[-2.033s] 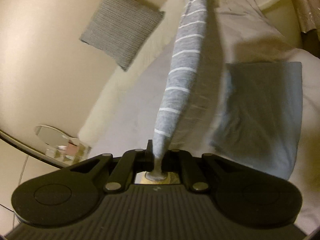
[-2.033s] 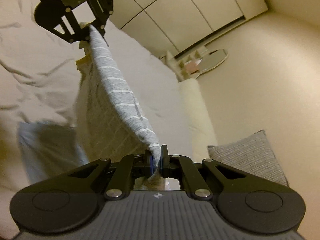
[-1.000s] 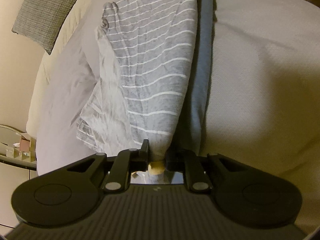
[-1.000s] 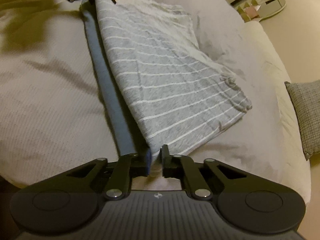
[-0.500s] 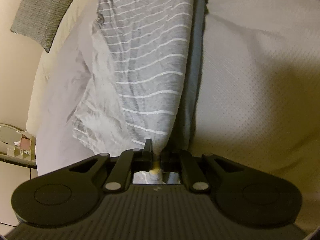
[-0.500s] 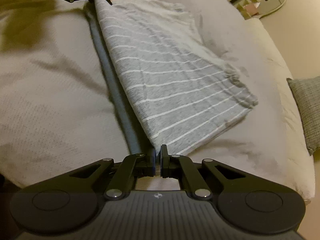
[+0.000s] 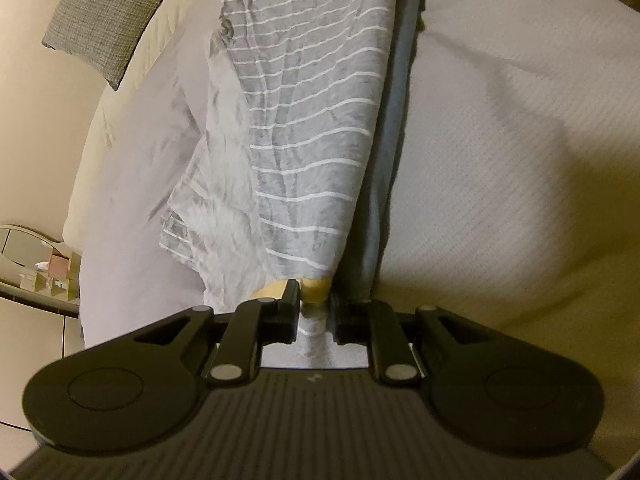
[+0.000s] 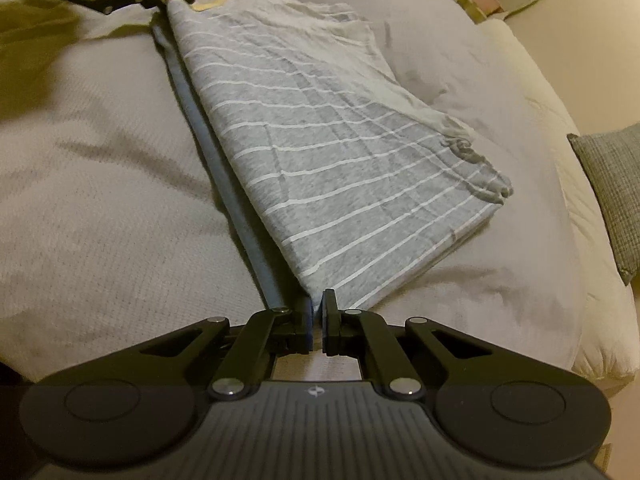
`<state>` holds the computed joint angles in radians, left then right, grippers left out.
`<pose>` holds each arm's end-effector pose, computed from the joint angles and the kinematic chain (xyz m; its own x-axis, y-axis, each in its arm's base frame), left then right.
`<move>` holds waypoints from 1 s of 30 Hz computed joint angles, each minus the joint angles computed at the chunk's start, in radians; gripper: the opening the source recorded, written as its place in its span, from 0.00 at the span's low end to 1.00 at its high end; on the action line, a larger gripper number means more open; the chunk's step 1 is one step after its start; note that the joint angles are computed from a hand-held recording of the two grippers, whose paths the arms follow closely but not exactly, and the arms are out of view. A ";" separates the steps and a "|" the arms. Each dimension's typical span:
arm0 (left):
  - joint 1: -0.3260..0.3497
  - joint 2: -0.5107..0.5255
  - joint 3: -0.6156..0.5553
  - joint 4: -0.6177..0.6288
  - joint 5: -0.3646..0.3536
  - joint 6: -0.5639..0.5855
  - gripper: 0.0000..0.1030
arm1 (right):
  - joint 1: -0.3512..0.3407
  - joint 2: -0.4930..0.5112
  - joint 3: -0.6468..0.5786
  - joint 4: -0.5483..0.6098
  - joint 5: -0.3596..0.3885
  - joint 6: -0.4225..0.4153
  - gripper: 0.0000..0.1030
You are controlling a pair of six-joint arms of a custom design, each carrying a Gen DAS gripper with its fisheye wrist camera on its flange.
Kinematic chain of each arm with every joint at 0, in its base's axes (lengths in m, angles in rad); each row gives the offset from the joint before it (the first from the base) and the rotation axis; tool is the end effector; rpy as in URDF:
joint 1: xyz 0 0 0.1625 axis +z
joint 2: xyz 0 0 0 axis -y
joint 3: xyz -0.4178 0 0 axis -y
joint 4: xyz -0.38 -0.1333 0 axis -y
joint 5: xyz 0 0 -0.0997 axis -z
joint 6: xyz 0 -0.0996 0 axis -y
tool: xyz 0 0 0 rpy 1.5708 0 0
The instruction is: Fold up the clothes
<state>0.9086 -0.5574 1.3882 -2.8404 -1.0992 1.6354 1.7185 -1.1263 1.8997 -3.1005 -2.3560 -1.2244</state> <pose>-0.3134 -0.6924 0.0649 0.6085 0.6869 -0.3974 0.7836 -0.4408 0.4378 0.1464 -0.5569 0.2914 -0.1611 -0.5491 0.8201 -0.7615 0.5977 0.2507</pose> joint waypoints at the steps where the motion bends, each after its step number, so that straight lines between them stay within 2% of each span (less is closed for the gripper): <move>1: 0.000 0.003 -0.005 0.013 0.009 -0.011 0.11 | 0.002 0.000 0.002 -0.003 -0.004 0.005 0.03; 4: 0.001 0.015 -0.023 0.045 0.041 -0.047 0.06 | 0.010 0.006 0.011 -0.012 -0.030 0.021 0.03; 13: -0.002 0.003 -0.024 0.078 0.073 -0.079 0.06 | 0.009 0.020 -0.002 -0.004 -0.050 0.009 0.03; 18: -0.010 -0.030 0.006 0.093 0.104 -0.147 0.07 | 0.019 0.024 0.005 -0.041 -0.099 0.024 0.03; 21: -0.020 -0.055 0.031 0.096 0.113 -0.203 0.07 | 0.027 0.018 0.021 -0.049 -0.153 0.073 0.01; 24: -0.033 -0.079 0.050 0.112 0.120 -0.290 0.09 | 0.031 -0.010 0.043 0.009 -0.181 0.162 0.00; 27: -0.050 -0.102 0.070 0.130 0.125 -0.398 0.10 | 0.048 -0.051 0.076 0.084 -0.183 0.276 0.00; 30: -0.065 -0.114 0.069 0.188 0.119 -0.536 0.10 | 0.068 -0.078 0.088 0.133 -0.151 0.363 0.00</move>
<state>0.8433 -0.6716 1.4574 -2.6525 -0.9803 1.0992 1.7863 -1.2039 1.9879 -2.9675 -2.5067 -0.8614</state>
